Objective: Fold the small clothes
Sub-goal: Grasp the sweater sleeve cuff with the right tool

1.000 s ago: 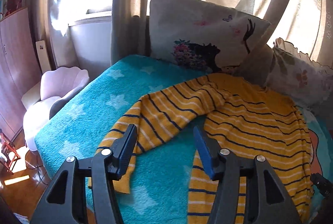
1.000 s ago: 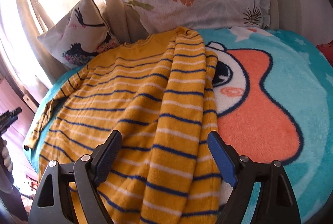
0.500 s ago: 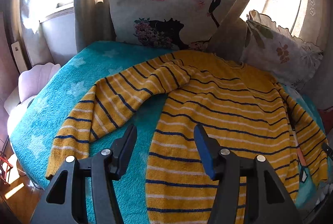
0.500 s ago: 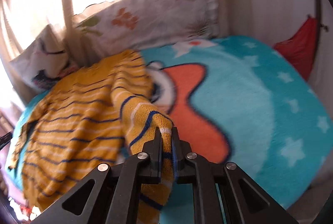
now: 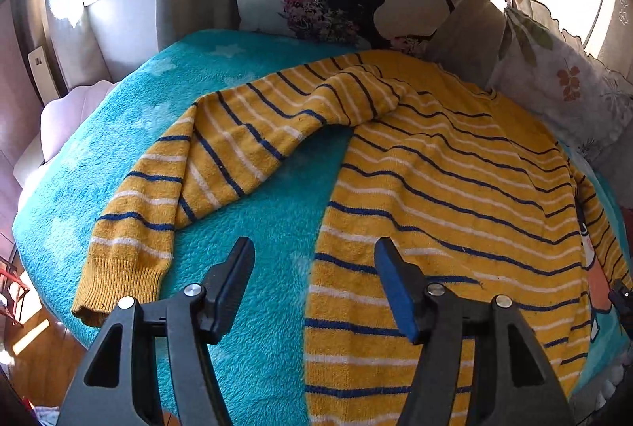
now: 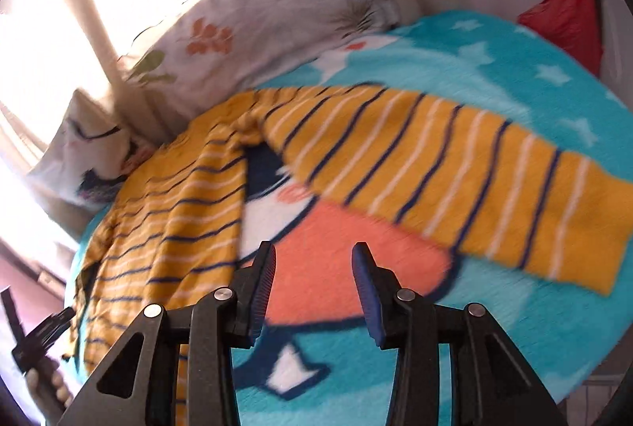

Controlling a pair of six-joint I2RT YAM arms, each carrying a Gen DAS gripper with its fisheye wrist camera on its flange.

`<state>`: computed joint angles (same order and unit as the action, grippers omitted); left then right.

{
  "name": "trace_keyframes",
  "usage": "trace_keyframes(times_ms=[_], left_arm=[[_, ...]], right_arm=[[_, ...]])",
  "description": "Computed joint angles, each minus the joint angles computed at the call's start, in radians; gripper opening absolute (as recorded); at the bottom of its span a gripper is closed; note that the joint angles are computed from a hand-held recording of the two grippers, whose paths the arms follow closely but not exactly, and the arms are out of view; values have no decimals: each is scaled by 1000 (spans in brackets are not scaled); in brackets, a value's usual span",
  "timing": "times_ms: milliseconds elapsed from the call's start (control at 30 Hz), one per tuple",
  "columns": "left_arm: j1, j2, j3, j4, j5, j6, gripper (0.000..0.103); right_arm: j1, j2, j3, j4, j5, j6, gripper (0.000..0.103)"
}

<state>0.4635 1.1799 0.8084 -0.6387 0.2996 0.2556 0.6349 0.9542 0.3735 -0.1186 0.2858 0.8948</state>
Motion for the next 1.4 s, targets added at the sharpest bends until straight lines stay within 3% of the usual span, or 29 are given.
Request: trace_keyframes(times_ms=[100,200,300,500,633,667,700,733,767,800,833,900,1067,1200,1400], left_arm=[[45,38,-11,-10,13,36,62],[97,97,2,-41,55,74,64],[124,87,-13,-54,110,125,74],[150,-13,-88,-142,249,232,84],[147,-123,-157,-212,329,287,84],[129,-158,-175,-208,319,264,82],[106,-193,-190,-199,297,240,66],[81,-205,-193,-196,270,224,35],[62,-205,-187,-194,237,206,22],[60,-184,-171,-201,223,199,8],[76,-146,-145,-223,236,207,8],[115,-113,-103,-269,260,221,8],[290,-225,-62,-475,357,425,8],[387,-271,-89,-586,351,580,8],[439,-186,-122,-572,318,641,12]], right_arm=[[75,176,19,143,-103,-11,44],[188,250,55,161,-17,-9,54],[216,295,48,257,-71,-7,55],[262,376,-42,568,-161,30,56],[344,401,-89,687,-109,66,55],[367,406,-89,693,-90,71,55],[395,410,-83,685,-57,76,55],[421,413,-75,672,-28,82,51],[440,418,-71,666,-8,90,46],[449,430,-69,667,-6,106,30],[447,439,-72,672,-11,116,21],[426,427,-106,714,-33,121,14],[466,236,-260,818,-11,130,12],[605,-8,-340,657,126,166,12],[695,8,-325,473,236,261,20]])
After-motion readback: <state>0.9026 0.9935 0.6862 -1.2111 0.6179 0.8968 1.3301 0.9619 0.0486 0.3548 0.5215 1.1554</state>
